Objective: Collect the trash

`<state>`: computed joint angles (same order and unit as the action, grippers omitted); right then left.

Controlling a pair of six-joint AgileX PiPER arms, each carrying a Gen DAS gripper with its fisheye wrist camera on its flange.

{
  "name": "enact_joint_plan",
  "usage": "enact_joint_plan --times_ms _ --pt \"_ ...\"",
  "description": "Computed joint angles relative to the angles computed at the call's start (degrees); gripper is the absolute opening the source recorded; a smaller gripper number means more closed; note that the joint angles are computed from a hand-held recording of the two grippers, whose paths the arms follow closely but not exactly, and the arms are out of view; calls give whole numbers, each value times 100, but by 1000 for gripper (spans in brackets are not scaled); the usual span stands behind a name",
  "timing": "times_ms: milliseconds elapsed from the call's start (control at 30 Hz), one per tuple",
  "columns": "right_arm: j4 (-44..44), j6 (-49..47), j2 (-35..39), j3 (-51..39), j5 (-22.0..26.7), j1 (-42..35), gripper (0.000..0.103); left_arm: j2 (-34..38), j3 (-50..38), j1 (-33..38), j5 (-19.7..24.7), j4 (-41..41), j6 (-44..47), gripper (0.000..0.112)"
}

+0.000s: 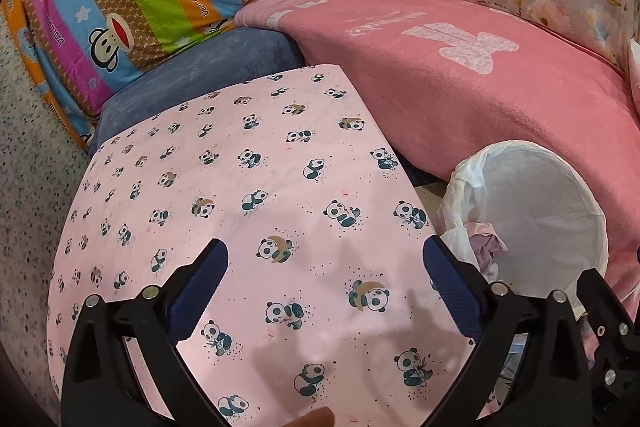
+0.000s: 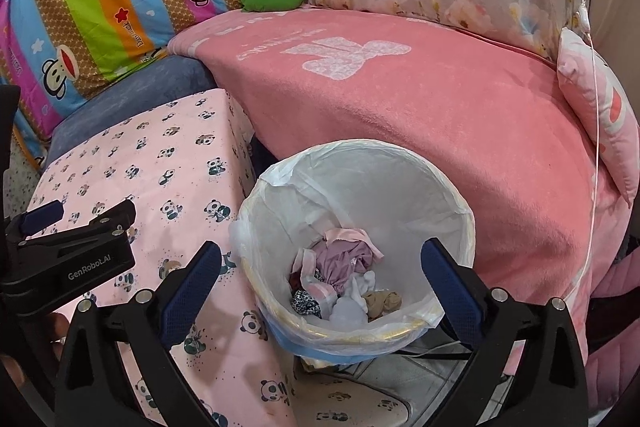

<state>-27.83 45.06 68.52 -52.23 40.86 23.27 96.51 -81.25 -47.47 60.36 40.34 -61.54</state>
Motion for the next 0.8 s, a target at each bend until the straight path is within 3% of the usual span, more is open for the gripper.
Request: enact_joint_plan --times_ms 800 --pt "-140 44 -149 260 -30 -23 98 151 -122 -285 424 110 -249 94"
